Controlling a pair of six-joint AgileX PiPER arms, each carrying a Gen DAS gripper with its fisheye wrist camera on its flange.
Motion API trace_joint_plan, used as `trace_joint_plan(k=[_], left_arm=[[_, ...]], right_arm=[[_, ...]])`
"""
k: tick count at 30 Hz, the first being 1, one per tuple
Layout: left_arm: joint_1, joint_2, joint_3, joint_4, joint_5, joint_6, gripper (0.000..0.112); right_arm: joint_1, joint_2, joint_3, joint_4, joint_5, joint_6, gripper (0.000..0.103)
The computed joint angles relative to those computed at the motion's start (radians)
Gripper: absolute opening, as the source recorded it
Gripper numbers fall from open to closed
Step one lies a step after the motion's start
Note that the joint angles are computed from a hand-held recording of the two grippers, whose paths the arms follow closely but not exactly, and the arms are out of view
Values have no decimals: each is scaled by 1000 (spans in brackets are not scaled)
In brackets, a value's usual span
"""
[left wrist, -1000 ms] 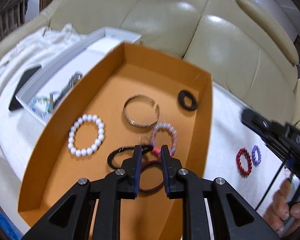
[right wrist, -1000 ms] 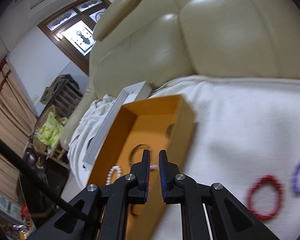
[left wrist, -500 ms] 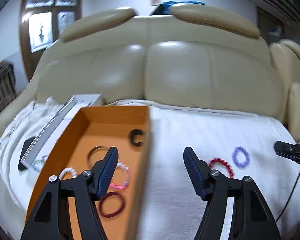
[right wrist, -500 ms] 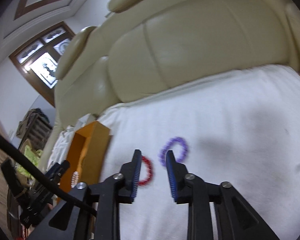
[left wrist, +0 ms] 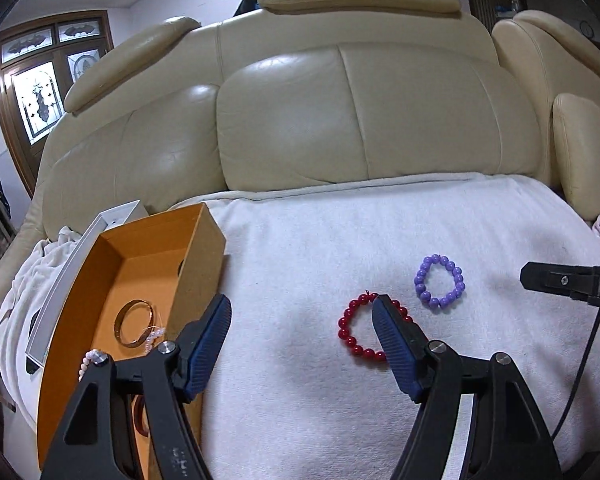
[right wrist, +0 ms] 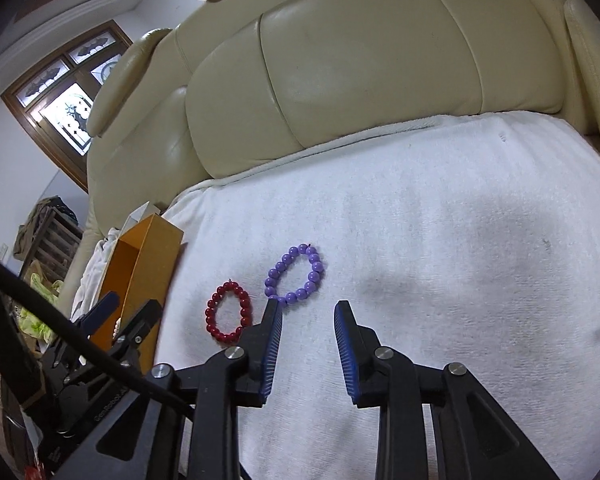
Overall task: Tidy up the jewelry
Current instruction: 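Move both grippers back over red and purple bead bracelets on towel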
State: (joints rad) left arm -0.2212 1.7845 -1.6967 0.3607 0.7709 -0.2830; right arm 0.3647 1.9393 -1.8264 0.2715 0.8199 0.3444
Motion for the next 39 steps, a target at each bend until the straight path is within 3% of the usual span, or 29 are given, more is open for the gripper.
trace_joint_plan(k=[19, 29, 39], left_arm=[[13, 22, -26, -15, 33, 36, 74], [61, 112, -146, -143, 198, 139, 74], [84, 158, -197, -214, 266, 144, 74]], right_arm=[[27, 63, -72, -27, 43, 44, 31], [29, 99, -97, -29, 68, 85, 31], [37, 205, -239, -79, 106, 162, 31]])
